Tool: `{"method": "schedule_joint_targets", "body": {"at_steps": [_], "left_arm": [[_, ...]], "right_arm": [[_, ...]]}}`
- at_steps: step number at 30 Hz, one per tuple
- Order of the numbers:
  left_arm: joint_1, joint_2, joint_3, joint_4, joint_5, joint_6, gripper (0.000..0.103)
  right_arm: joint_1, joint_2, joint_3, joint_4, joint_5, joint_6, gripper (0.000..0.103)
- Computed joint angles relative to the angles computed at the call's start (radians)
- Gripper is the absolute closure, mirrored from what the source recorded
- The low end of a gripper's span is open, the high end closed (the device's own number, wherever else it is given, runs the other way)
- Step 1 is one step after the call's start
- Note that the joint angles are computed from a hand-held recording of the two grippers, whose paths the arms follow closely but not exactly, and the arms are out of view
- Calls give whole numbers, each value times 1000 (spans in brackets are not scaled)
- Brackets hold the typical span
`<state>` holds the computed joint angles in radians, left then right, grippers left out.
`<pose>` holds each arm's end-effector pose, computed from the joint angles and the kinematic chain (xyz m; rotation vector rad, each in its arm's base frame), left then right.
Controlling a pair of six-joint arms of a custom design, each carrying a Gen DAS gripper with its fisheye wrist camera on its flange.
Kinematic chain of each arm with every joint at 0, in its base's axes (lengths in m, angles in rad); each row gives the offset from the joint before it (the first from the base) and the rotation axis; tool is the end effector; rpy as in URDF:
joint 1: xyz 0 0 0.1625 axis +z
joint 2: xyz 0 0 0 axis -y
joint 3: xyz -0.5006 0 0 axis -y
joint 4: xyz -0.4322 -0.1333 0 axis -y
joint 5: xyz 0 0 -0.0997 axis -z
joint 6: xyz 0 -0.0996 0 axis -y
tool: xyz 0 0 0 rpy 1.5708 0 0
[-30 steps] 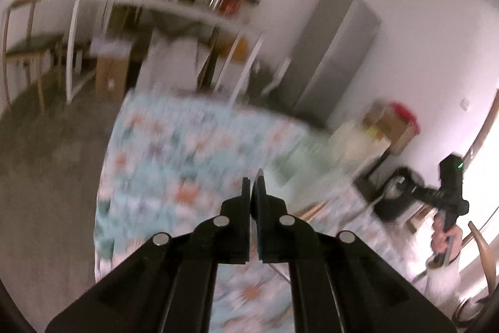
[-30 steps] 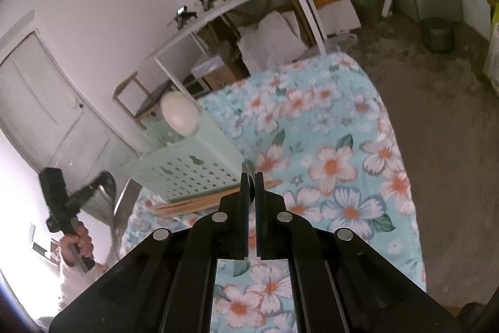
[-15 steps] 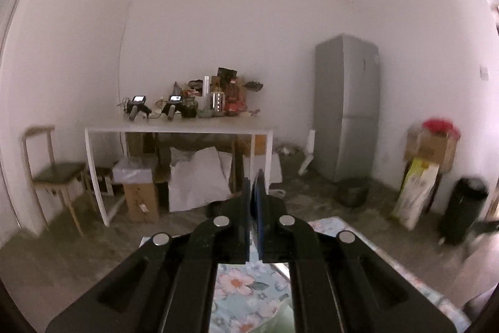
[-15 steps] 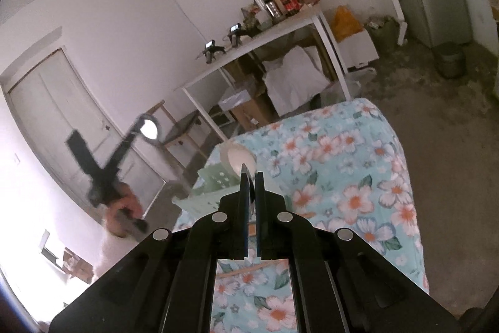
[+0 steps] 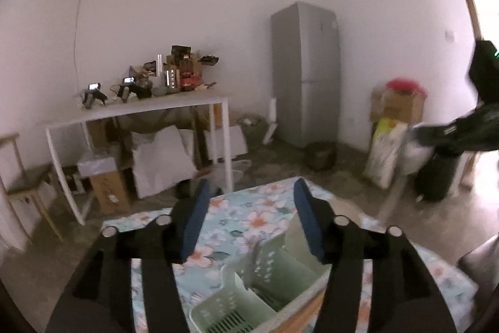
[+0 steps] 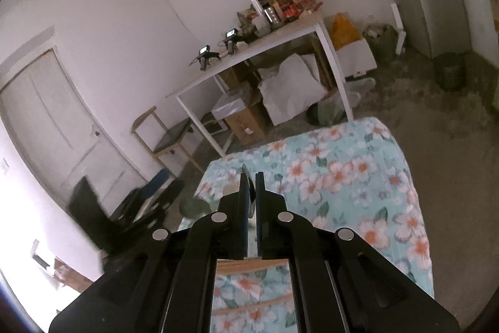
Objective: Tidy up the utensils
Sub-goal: 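Lift the metal spoon with the left gripper over the mint basket, then lower the metal spoon into the basket and open the left gripper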
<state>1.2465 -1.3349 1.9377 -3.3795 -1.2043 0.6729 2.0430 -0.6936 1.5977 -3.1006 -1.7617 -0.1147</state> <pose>-0.0296 -0.6183 0.4642 0.8096 2.0770 -1.4283 0.4613 -0.6518 0.1220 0.7558 -2.8130 0.9763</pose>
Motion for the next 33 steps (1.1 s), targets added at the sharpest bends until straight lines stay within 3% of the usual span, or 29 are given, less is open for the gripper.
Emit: {"method": "schedule_joint_targets", "body": {"at_steps": [7, 12, 13, 15, 17, 18, 19, 24, 27, 30, 33], "left_arm": [[34, -133, 67, 40, -77, -144, 48], [44, -198, 138, 11, -66, -138, 48], [43, -209, 151, 12, -60, -136, 47], [41, -224, 175, 0, -38, -122, 44], [43, -239, 194, 6, -32, -121, 42], [47, -247, 205, 7, -33, -127, 41], [52, -259, 221, 15, -36, -139, 40], [79, -288, 270, 68, -11, -174, 40], [122, -300, 281, 151, -32, -242, 40], [159, -308, 294, 221, -75, -276, 40], [157, -301, 306, 232, -47, -267, 40]], "right_arm": [[52, 96, -111, -10, -101, -76, 101], [102, 204, -168, -119, -266, -257, 100], [104, 219, -174, -105, -271, -275, 98], [98, 235, -179, -38, -260, -274, 97], [95, 245, -177, -13, -274, -268, 79], [92, 245, -171, -18, -273, -268, 61], [88, 240, -159, -30, -262, -265, 55], [67, 191, -115, -31, -183, -198, 55], [40, 141, -63, -16, -87, -133, 55], [26, 99, 12, -101, -64, -114, 51], [21, 77, 47, -154, -21, -123, 49]]}}
